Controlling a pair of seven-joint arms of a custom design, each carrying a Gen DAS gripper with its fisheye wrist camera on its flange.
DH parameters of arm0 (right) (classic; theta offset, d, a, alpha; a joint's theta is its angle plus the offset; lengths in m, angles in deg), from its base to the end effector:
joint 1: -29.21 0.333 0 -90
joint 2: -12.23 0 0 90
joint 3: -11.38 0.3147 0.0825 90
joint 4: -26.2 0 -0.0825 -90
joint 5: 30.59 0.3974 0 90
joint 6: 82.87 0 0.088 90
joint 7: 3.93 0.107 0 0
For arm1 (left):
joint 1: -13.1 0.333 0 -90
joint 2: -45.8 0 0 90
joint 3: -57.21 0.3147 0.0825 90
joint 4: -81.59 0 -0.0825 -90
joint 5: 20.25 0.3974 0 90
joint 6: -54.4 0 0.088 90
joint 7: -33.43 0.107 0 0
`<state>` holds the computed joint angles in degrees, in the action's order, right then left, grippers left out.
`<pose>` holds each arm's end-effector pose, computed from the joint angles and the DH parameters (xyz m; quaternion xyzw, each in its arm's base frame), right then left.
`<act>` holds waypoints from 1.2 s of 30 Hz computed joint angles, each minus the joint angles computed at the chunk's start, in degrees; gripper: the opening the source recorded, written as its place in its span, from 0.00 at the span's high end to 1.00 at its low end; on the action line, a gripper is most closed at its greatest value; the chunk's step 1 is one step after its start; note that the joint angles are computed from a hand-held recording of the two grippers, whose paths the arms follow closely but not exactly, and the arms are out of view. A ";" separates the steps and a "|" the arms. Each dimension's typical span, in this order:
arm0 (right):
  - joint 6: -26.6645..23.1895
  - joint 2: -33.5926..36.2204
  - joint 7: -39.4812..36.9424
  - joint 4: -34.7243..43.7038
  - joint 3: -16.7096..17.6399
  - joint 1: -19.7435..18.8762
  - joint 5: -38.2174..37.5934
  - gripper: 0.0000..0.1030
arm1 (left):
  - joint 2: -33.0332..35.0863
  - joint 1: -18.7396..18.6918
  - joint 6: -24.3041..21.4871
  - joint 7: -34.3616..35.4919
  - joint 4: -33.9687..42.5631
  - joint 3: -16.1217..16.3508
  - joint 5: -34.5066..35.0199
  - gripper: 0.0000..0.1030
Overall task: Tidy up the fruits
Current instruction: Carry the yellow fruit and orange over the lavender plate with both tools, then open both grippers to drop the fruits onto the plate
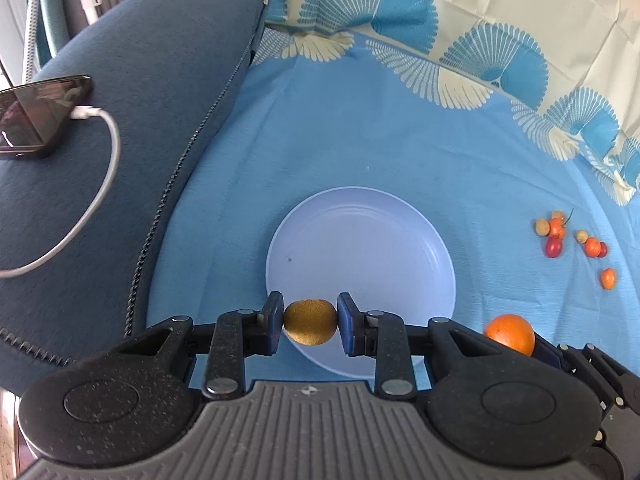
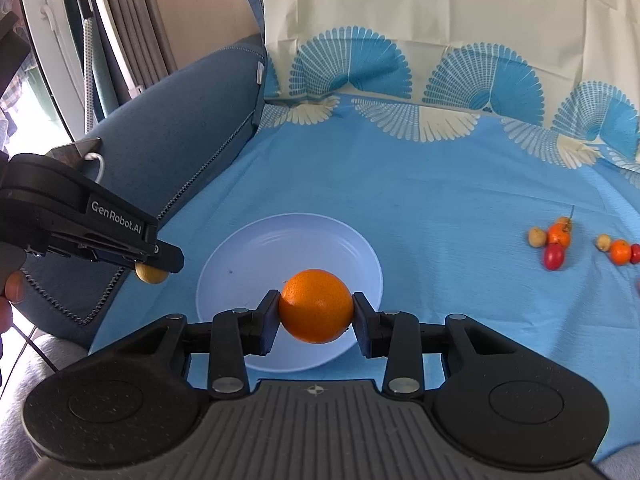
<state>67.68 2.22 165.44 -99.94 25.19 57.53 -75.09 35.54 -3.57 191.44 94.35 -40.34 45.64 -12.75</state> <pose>0.3935 0.3858 0.5080 -0.6278 0.6702 -0.2104 0.3354 0.4835 -0.2643 0.5263 -0.6653 0.7109 -0.1877 0.1297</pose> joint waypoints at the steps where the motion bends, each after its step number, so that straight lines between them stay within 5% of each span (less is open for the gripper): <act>1: 0.19 0.84 -0.40 0.49 -0.18 -0.10 0.08 0.61 | 0.83 0.07 0.24 -0.02 0.34 -0.07 0.35 0.69; 19: 2.20 12.30 -9.29 6.84 -3.23 0.92 2.74 0.61 | 12.43 2.25 0.47 1.48 5.64 -1.70 4.28 0.68; 20: 2.23 12.76 -10.15 7.22 -3.32 0.96 3.34 0.61 | 12.66 2.39 0.34 2.21 5.91 -1.78 3.83 0.59; 21: 2.53 13.17 -11.18 7.52 -3.43 0.93 4.12 0.61 | 12.83 2.49 0.35 2.81 6.13 -1.84 3.58 0.33; 23: 2.94 13.76 -11.03 8.19 -3.79 1.06 3.42 0.56 | 11.81 2.68 2.93 2.03 4.89 -1.81 4.17 0.05; 27: 1.99 12.56 -7.04 8.56 -4.24 1.70 -2.19 0.19 | 8.50 2.48 5.46 -1.60 2.59 -1.79 10.16 0.00; 31: -0.68 8.68 -6.34 6.63 -3.37 1.81 -3.10 0.11 | 3.38 2.13 4.44 -5.38 -0.63 -2.12 16.13 0.00; 36: -3.25 1.61 -5.24 1.70 -1.14 2.33 1.29 0.04 | -4.72 0.48 2.02 -6.61 -6.62 -2.28 15.25 0.00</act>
<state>64.42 3.84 160.21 -98.24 24.04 59.86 -73.80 30.82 -3.09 193.45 87.73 -46.96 43.35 2.49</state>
